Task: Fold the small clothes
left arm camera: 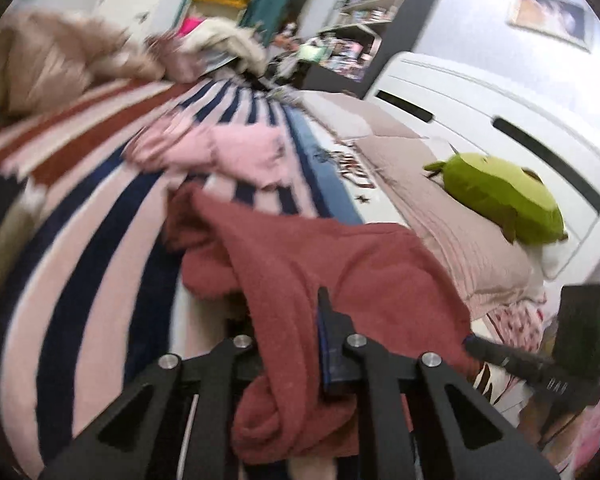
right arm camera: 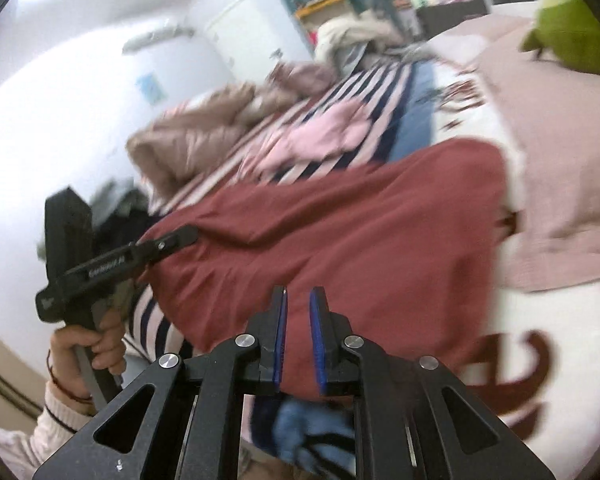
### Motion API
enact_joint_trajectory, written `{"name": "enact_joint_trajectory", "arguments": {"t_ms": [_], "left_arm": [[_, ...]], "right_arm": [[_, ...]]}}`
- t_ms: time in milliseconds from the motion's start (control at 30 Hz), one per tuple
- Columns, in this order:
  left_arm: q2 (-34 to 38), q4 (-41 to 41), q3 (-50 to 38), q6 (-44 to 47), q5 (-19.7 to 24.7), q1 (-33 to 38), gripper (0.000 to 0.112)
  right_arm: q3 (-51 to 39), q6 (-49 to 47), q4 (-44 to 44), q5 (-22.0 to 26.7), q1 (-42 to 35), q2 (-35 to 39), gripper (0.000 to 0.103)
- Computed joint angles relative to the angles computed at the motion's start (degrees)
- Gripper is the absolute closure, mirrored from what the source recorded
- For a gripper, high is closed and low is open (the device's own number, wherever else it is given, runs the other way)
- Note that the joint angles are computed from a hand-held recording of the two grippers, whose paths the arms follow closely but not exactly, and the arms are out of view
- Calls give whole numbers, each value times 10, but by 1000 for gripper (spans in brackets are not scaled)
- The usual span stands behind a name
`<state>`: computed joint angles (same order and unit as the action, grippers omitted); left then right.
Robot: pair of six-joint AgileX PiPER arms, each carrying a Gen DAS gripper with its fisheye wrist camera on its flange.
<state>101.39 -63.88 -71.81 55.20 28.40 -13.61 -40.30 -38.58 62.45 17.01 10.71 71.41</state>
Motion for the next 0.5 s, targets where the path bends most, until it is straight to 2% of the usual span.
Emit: {"name": "enact_joint_trajectory", "arguments": {"t_ms": [100, 133, 233, 300, 433, 500], "left_arm": [[3, 78, -44, -51, -13, -53, 101], [12, 103, -67, -69, -9, -69, 101], [51, 151, -138, -94, 17, -126, 101], [106, 192, -218, -118, 84, -161, 101], [216, 224, -338, -158, 210, -203, 99], [238, 216, -335, -155, 210, -210, 96]], "right_arm": [[40, -69, 55, 41, -76, -62, 94], [52, -80, 64, 50, -94, -80, 94], [83, -143, 112, 119, -185, -120, 94], [101, -172, 127, 167, -246, -138, 94], [123, -190, 114, 241, -344, -162, 94], [128, -191, 102, 256, -372, -166, 94]]}}
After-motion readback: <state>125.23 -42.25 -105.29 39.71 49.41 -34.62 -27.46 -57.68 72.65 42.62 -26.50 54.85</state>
